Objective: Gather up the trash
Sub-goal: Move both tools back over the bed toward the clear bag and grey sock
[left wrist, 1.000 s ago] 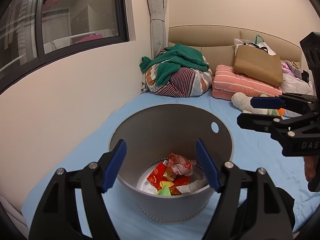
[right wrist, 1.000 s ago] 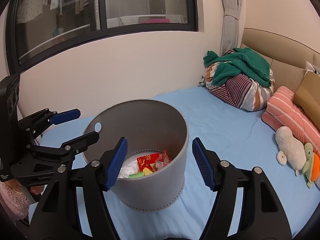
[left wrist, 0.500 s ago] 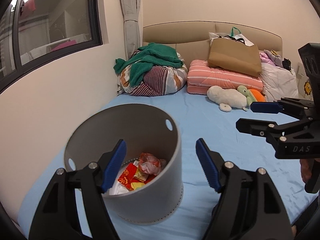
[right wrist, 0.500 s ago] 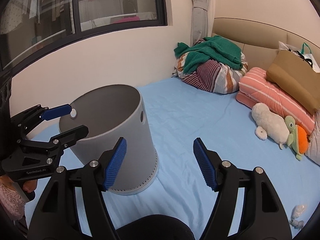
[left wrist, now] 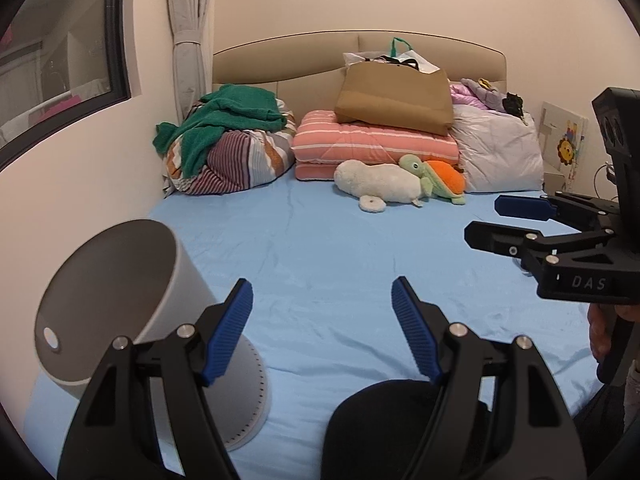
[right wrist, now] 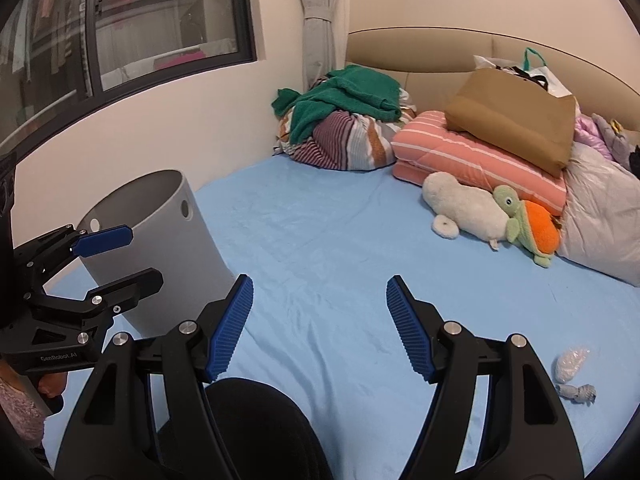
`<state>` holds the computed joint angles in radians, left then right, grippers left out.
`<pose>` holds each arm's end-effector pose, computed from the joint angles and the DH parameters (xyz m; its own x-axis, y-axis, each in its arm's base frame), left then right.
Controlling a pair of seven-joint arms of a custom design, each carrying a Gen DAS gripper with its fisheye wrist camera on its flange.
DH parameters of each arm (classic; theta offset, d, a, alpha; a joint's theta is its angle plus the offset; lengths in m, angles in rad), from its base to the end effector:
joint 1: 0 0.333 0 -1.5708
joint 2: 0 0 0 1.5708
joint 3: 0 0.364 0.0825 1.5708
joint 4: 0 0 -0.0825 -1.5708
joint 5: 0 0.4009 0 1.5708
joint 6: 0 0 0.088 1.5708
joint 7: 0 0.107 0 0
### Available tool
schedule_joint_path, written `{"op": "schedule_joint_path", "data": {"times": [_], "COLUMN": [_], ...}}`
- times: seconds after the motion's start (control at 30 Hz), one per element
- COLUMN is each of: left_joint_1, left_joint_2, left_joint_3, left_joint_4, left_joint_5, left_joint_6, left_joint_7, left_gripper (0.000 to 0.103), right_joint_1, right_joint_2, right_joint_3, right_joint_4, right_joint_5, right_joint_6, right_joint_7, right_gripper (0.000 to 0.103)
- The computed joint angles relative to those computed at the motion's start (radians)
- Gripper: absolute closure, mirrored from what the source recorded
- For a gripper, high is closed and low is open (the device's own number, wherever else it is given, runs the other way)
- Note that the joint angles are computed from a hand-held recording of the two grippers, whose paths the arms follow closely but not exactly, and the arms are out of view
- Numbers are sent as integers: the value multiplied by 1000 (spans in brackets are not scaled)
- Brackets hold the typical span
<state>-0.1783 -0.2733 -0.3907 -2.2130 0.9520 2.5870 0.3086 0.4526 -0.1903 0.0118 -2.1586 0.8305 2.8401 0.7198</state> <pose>0.4216 -0.3104 0.5855 0.0264 -0.9972 -0.0703 -0.5602 0.0435 -0.8272 0.5049 0.2104 0.6098 0.6197 -0.7800 -0.0865 -0.4807 -0.2902 -0.8275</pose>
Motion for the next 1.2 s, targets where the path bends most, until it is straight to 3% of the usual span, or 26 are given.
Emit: {"op": "schedule_joint_path", "data": {"times": [0.2, 0.5, 0.87, 1.07, 1.2], "left_joint_1": [-51, -193, -315, -367, -405], "left_joint_2": [139, 372, 669, 858, 999], "left_joint_3": [-8, 58, 141, 167, 183], "left_joint_4": [103, 307, 593, 811, 992], "left_joint_5": [18, 33, -114, -218, -290], "left_joint_6": [26, 28, 89, 93, 67], "left_joint_7": [0, 50, 251, 412, 534], "left_gripper": [31, 31, 31, 31, 31], "right_joint_1": [-34, -77, -197, -315, -378], "right_joint_2": [-43, -44, 85, 177, 240], "right_joint_3": [-50, -126, -146, -113, -99], "right_joint_4": [-64, -109, -70, -34, -20], "right_joint_5": [14, 89, 177, 129, -7], "right_joint_6": [8, 60, 197, 238, 274], "right_joint_7": [-15, -91, -127, -36, 112], "right_gripper": [36, 36, 36, 36, 36]}}
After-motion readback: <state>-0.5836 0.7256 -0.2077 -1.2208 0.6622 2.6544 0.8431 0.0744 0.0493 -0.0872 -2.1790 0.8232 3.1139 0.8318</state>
